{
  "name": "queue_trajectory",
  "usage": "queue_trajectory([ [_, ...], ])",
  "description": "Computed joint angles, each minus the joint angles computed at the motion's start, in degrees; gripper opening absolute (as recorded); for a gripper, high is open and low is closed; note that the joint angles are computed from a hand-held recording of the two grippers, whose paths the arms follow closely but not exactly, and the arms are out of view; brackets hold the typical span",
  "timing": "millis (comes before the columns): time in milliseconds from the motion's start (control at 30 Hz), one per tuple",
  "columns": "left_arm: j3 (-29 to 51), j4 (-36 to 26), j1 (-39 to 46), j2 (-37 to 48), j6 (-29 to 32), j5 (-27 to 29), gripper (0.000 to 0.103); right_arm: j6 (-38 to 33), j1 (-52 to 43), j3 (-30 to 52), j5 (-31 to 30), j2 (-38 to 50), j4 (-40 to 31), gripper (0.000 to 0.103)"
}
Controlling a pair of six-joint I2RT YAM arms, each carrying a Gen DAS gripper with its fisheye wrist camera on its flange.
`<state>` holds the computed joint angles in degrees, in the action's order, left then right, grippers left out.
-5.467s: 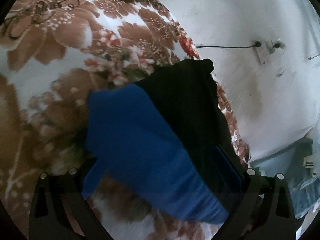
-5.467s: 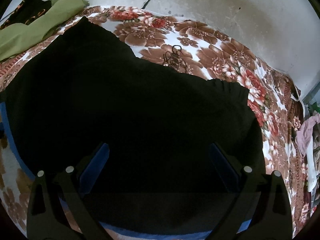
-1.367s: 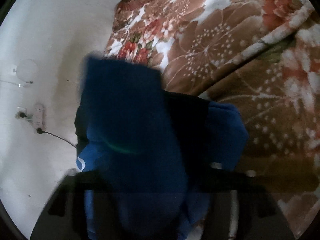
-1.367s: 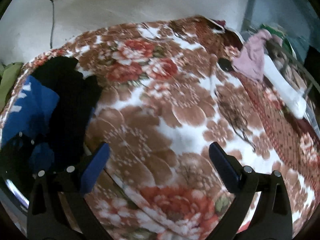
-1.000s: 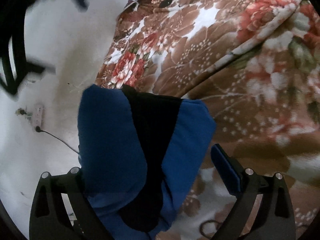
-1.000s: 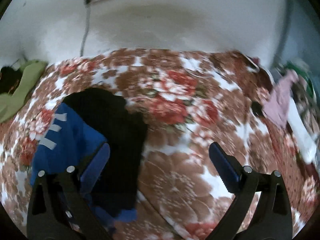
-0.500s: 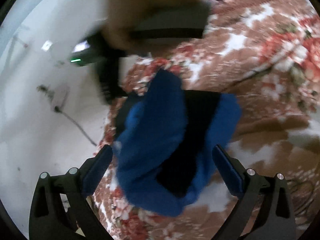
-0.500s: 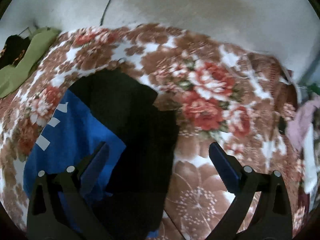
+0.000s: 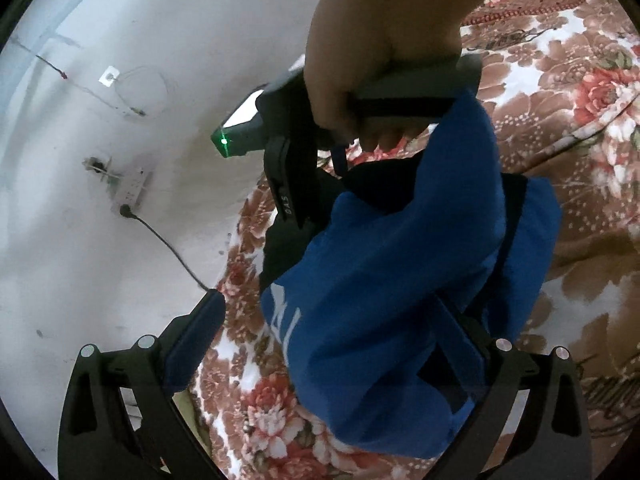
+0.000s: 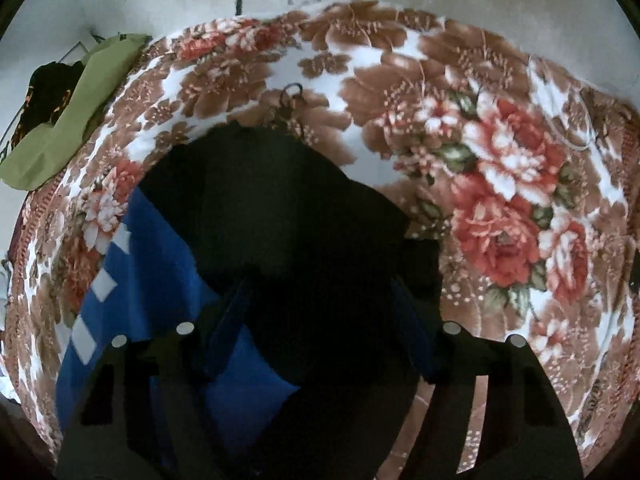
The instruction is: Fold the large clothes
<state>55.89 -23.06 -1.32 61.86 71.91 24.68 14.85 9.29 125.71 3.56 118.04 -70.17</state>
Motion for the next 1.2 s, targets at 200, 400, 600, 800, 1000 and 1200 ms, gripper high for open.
queue_trajectory([
  [200,0.21,-0.88,0.02,-0.24,-1.11,0.8,0.099,-4.28,-1.3,-9.37,-5.72,-5.24,9.66,0.035],
  [400,0.75,-1.81,-2.68,-1.23,-1.85,0.05,0.099,-7.15,-1.78,-10.36,-7.46,-6.11,10.96,0.021],
  [600,-0.19,-0.97,-6.12,-2.38,-1.75,-1.3,0.098,-6.32,-4.1,-11.96,-12.34,-8.18,12.07,0.011],
  [800,-0.84,-1.85,-9.75,-4.24,-0.52,-2.55,0.098,-5.59,-8.23,-12.31,-16.89,-11.41,11.35,0.008],
  [1000,8.42,-13.48,-11.59,-2.46,-5.63,0.12,0.098,-10.37,-12.25,-9.79,-17.6,-12.55,5.75,0.006],
  [1200,20.56,-22.53,-8.74,6.63,-14.85,4.35,0.098,-17.3,-16.7,-9.65,-16.84,-13.97,0.18,0.006],
])
